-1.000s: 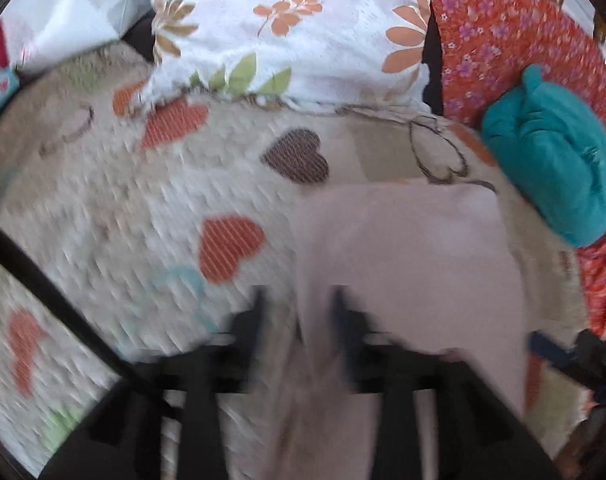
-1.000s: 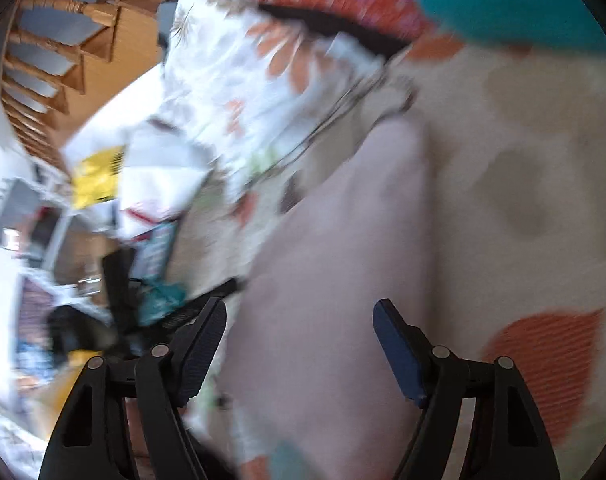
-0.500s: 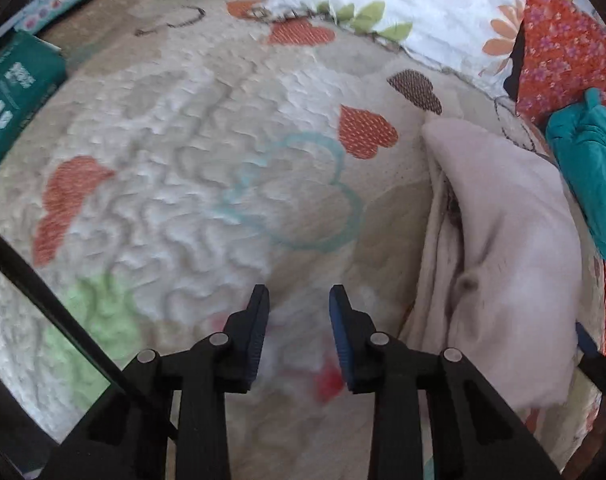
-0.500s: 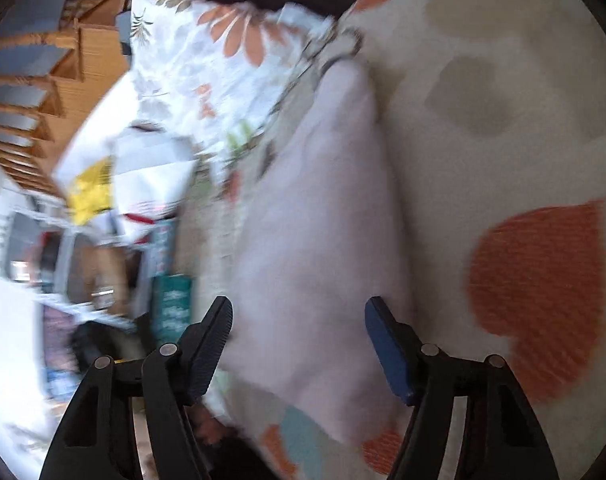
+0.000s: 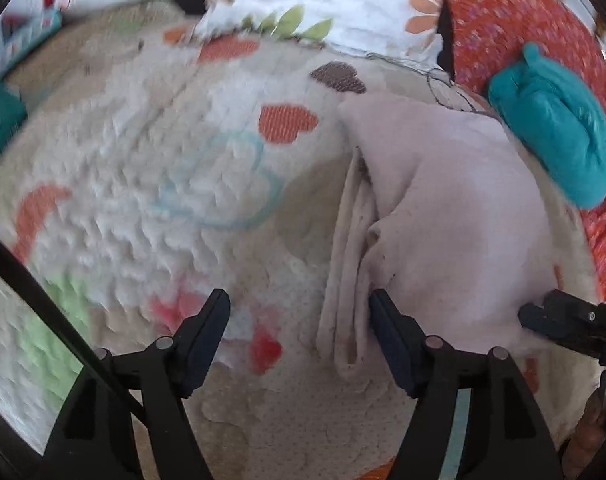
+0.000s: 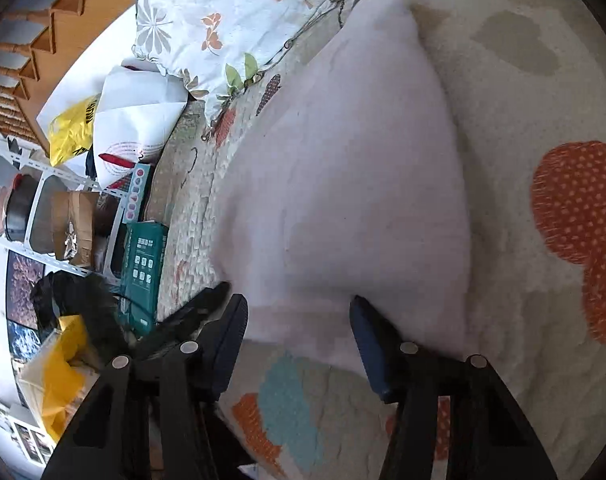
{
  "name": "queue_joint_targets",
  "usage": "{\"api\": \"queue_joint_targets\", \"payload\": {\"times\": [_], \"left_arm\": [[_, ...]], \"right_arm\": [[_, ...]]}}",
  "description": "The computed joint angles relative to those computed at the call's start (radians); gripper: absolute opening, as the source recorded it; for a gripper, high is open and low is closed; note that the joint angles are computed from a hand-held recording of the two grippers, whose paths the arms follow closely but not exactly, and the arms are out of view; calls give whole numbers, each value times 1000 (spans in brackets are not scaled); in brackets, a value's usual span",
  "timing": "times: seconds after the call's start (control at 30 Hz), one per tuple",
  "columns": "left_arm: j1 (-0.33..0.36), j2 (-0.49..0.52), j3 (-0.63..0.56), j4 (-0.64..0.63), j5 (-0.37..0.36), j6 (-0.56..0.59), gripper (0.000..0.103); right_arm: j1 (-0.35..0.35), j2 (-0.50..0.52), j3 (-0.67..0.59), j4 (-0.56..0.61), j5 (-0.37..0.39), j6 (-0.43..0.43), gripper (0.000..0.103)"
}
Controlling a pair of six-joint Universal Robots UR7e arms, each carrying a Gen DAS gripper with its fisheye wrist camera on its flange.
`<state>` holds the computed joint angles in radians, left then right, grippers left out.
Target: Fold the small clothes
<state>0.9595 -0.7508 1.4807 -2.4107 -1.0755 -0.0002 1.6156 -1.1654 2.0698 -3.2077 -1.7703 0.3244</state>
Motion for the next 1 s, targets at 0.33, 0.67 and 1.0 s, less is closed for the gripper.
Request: {"api": "queue_joint_targets", "payload": {"times": [0.33,0.67,1.0], "left_arm": [[-24,-12,39,-169,27,81,71],[13,103,-142,-12,-168,52,78],[27,134,-202,59,-343,-39,42]], "right_arm": [[55,-62,30,-156,-237,-72,81],[-25,14,-39,-134,-221,-58,86],[-9,52,-106,-112,-164,-118,37]]}}
